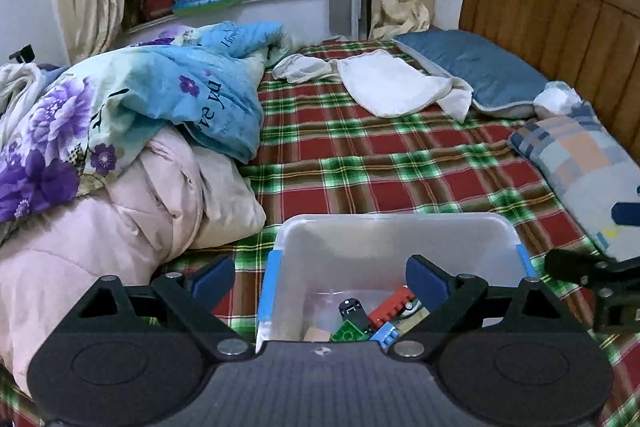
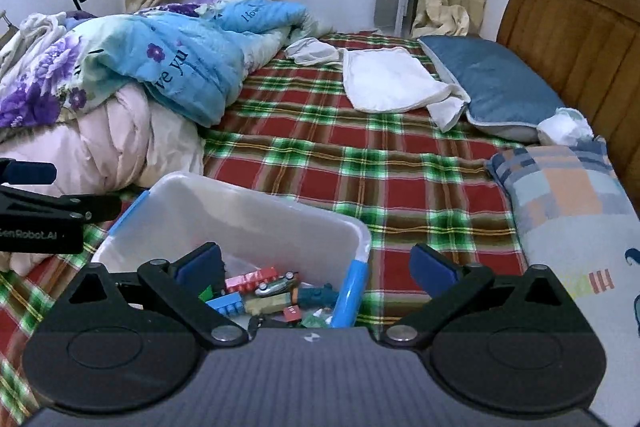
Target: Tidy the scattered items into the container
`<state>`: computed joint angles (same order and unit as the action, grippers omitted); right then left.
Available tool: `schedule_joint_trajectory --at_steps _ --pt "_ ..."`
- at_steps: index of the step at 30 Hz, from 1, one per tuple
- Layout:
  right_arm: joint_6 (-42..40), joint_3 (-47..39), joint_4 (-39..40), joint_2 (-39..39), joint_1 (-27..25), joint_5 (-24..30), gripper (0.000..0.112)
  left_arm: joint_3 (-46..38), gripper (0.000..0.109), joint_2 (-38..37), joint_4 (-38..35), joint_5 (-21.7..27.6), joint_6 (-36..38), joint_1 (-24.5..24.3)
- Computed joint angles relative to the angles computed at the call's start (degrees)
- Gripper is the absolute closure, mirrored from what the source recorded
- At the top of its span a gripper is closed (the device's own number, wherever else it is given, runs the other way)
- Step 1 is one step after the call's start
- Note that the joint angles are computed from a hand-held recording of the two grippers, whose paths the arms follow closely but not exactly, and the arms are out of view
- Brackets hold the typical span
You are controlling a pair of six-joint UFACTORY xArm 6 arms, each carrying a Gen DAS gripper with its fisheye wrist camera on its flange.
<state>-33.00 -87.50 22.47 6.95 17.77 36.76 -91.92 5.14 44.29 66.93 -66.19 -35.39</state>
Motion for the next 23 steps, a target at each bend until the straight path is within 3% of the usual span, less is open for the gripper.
schedule_joint_trajectory --at_steps 23 --pt "0.76 0.92 -1.68 0.51 0.32 -0.32 0.009 -0.95 0.014 2.50 -0.11 -1.71 -0.70 0.47"
